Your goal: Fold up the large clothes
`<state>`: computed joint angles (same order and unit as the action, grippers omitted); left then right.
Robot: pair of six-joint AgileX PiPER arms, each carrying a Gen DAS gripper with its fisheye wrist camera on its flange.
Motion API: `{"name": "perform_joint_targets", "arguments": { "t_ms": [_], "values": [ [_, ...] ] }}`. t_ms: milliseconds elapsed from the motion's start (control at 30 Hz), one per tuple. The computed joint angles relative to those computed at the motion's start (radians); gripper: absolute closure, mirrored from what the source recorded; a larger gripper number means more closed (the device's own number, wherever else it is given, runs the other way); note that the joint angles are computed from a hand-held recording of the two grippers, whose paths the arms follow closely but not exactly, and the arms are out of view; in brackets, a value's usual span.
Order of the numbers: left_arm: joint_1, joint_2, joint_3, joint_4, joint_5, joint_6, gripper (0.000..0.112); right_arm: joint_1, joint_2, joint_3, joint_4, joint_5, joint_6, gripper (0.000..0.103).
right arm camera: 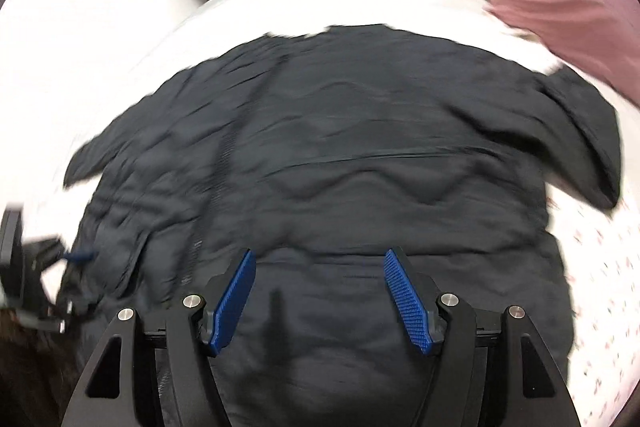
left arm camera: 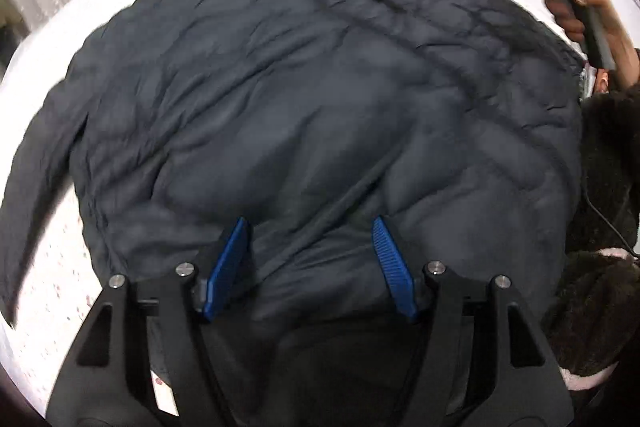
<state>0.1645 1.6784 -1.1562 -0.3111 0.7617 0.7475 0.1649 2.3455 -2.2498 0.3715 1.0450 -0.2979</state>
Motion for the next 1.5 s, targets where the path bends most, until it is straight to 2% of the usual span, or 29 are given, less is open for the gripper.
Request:
{"name": "perform_joint_targets", "arguments": {
  "t_ms": [67,167,267,367,567,667,767,833,933,967,1033,1067,1100,1167,1267,1333,1433,1500],
  "values": [
    [-0.034,-0.017,-0.029,-0.017,0.008,-0.036,0.042,-0.039,0.003,-0.011,-0.002,-0.003,0.041,0.035],
    [-0.137,-0.003,-0.102,0.049,-0.019,-0.209,0.034,-0.083,0.014,-0.035,-0.017,0.007,0.109,0.034],
    [-0.210,0.065,-0.204,0.055,-0.037,-0.324,0.033,-0.118,0.017,-0.042,0.012,0.017,0.134,0.034],
    [-0.259,0.156,-0.296,0.029,-0.087,-0.410,0.033,-0.147,0.021,-0.046,0.050,0.031,0.113,0.033],
    [-0.278,0.347,-0.456,-0.152,-0.094,-0.386,0.033,-0.188,-0.007,0.021,0.091,0.009,0.102,0.033],
    [-0.291,0.426,-0.528,-0.147,-0.080,-0.429,0.033,-0.213,-0.008,0.037,0.098,0.000,0.132,0.033],
    [-0.308,0.473,-0.579,-0.084,-0.089,-0.506,0.033,-0.223,0.023,-0.005,0.093,0.038,0.177,0.033],
    [-0.300,0.493,-0.601,-0.151,-0.106,-0.476,0.034,-0.225,0.040,-0.031,0.099,0.056,0.191,0.033],
    [-0.290,0.507,-0.615,-0.273,-0.120,-0.392,0.043,-0.219,0.049,-0.049,0.087,0.059,0.208,0.033],
    [-0.292,0.511,-0.619,-0.287,-0.125,-0.382,0.049,-0.218,0.055,-0.058,0.085,0.061,0.211,0.033],
    [-0.304,0.515,-0.623,-0.272,-0.157,-0.408,0.077,-0.219,0.059,-0.066,0.085,0.065,0.213,0.033],
    [-0.307,0.512,-0.618,-0.282,-0.167,-0.400,0.103,-0.226,0.058,-0.065,0.090,0.067,0.203,0.033],
    [-0.306,0.495,-0.592,-0.328,-0.187,-0.353,0.109,-0.228,0.054,-0.061,0.087,0.065,0.198,0.033],
    [-0.293,0.448,-0.536,-0.461,-0.192,-0.179,0.109,-0.238,0.034,-0.029,0.084,0.042,0.188,0.033],
    [-0.293,0.409,-0.523,-0.466,-0.102,-0.033,0.109,-0.273,0.002,0.022,0.111,0.001,0.182,0.033],
    [-0.308,0.385,-0.510,-0.396,-0.027,0.028,0.109,-0.292,-0.023,0.062,0.131,-0.032,0.171,0.033],
    [-0.361,0.383,-0.516,-0.193,0.095,-0.001,0.109,-0.286,-0.040,0.080,0.107,-0.057,0.168,0.033],
    [-0.398,0.361,-0.471,-0.073,0.106,-0.016,0.109,-0.272,-0.051,0.091,0.091,-0.068,0.164,0.033]
  ]
}}
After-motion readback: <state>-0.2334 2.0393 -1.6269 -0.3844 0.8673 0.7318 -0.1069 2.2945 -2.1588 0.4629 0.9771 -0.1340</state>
